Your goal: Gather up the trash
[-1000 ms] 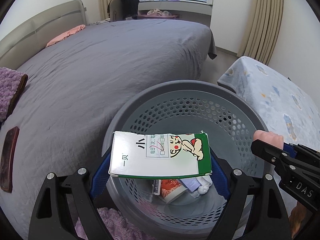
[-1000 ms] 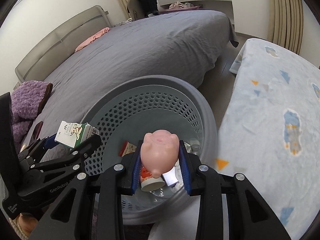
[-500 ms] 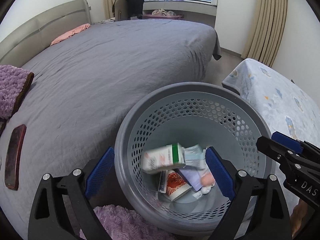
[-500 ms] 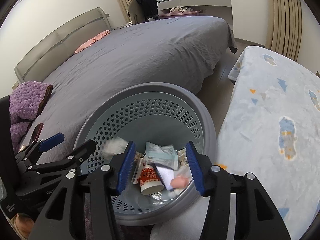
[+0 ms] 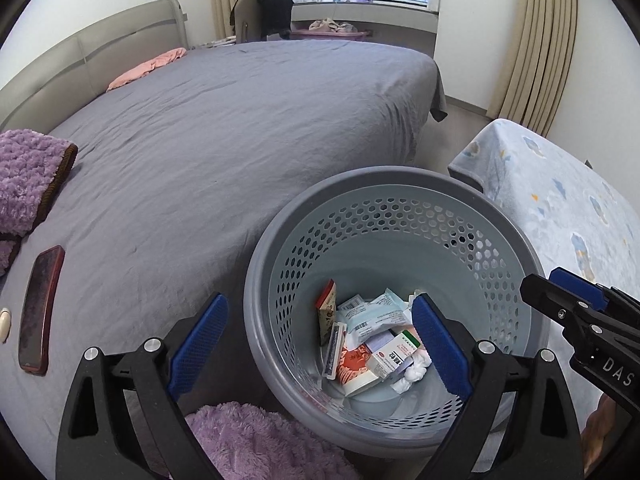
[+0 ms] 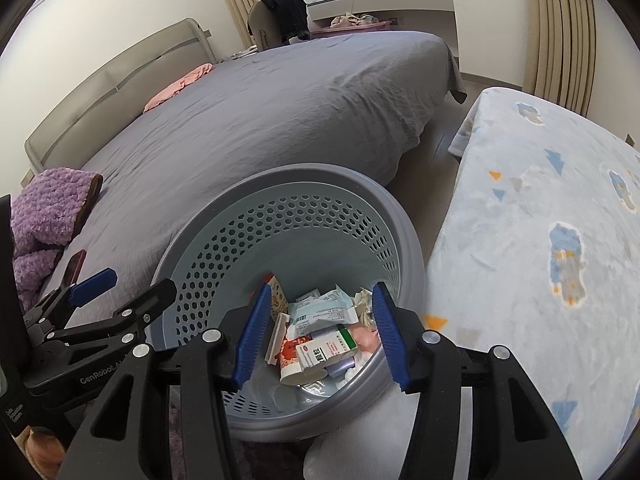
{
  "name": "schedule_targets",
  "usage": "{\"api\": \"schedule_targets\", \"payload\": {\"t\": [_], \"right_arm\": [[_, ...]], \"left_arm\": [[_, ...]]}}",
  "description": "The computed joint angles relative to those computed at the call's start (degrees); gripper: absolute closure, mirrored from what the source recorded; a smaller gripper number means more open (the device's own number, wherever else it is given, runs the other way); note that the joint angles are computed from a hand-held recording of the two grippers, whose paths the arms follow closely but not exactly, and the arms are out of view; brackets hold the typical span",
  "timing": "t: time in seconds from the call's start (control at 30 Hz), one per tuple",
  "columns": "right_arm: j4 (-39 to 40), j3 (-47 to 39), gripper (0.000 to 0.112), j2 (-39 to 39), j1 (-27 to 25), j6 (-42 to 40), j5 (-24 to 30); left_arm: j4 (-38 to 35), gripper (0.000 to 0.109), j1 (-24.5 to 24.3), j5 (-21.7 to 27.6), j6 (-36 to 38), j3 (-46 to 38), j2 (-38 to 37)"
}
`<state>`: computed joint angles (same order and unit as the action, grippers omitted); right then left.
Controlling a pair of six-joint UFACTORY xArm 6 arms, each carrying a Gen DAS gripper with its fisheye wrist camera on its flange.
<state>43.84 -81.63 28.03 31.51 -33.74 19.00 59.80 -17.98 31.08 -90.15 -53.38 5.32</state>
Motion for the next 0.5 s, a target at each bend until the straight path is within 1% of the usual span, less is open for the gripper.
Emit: {"api": "schedule_targets", "payload": {"t": [0.33,0.5], "right_arm": [[-0.9,1.8,0.062,-1.3,-0.3,1.5,-0.6],[-1.0,2.2,0.062,-1.6,-0.4,1.6,-1.0]], "left_arm": [[-0.1,0.012,-1.2,2.0,-0.3,0.2,-1.1],[-0.3,0.012,-1.6,2.7,-0.1,-0.1,-1.1]]}}
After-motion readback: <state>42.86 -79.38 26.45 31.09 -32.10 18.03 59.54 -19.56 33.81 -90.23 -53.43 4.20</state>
